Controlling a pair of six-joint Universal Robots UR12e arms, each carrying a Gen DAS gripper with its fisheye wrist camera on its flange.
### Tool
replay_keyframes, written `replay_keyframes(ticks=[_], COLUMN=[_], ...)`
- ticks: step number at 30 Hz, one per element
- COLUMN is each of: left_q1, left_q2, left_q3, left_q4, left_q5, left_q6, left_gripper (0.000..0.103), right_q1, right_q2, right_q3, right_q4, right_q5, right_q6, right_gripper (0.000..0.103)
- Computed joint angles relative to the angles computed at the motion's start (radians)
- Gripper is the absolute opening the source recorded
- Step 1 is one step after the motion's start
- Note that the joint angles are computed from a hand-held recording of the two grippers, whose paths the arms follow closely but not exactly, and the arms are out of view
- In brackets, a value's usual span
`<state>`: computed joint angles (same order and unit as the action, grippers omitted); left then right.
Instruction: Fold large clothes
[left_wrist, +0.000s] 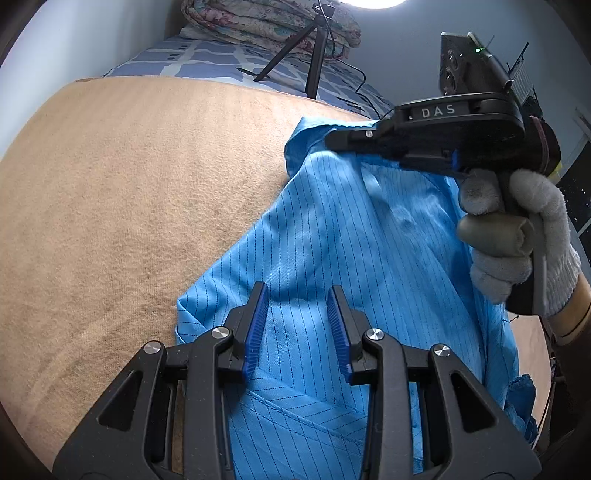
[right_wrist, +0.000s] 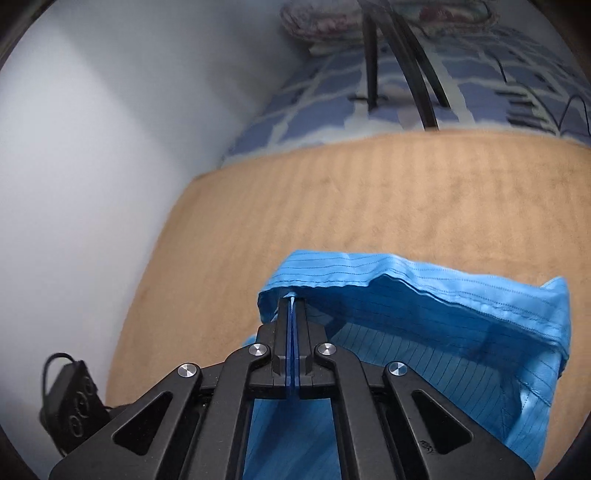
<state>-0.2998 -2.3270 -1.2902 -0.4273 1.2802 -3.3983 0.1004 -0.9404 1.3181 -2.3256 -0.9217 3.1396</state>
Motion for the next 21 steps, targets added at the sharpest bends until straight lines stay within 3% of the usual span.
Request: replay_keyframes(ticks=[2,6,7,8,10,13,14,16,21], left_q1=[0.002,0.016,0.024,0.033,0.043,0.061,0.067,0.068,0.062], left_q2=[-0.001,0.003,0.003,0.002,-0.005,-0.042,-0.065,-0.101,-0.174], left_q3=[0.002,0.0,0.001,0.006,0.024,0.097,0.14,0.204,0.308], left_q4=[-0.002,-0.003,0.004,0.013,0.026,-0.02,-0.073,-0.15,-0.222], left_q5=[-0.008,-0.058,-0.084,-0.11,-0.12,-0.202,-0.246,-0.262,-0.321], left_q6=[-0.004,-0.029,-0.049,-0.069,-0.1,-0.096,-0.09,-0.085,-0.101], left_gripper=[0.033,0.033,0.034,0.036,0.052,0.064,0.064,0.064,0.064], right_q1=[-0.013,-0.058,-0.072,-0.082,-0.108,-0.157,-0.17,-0.183,-0.182], right_q2=[-0.01,-0.077,-0.099,-0.115,-0.143,-0.153,-0.148,-0.141,-0.104], right_q3=[-0.001,0.057,0.083,0.105,0.155,0.192,0.197,0.21,0.195], right_q4=[0.037,0.005,-0.025,-0.056,-0.127,-0.082,-0.056,-0.027,0.067], right_q5=[0.04,0.09,0.07,0.043,-0.003,0.044,0.059,0.094,0.188], right_q6=[-0.006,-0.12,-0.145,-0.156,-0.178,-0.209,-0.21,-0.213,-0.258], right_gripper=[0.005,0.01,0.02,0.038,0.058,0.059,0.059,0.059,0.059])
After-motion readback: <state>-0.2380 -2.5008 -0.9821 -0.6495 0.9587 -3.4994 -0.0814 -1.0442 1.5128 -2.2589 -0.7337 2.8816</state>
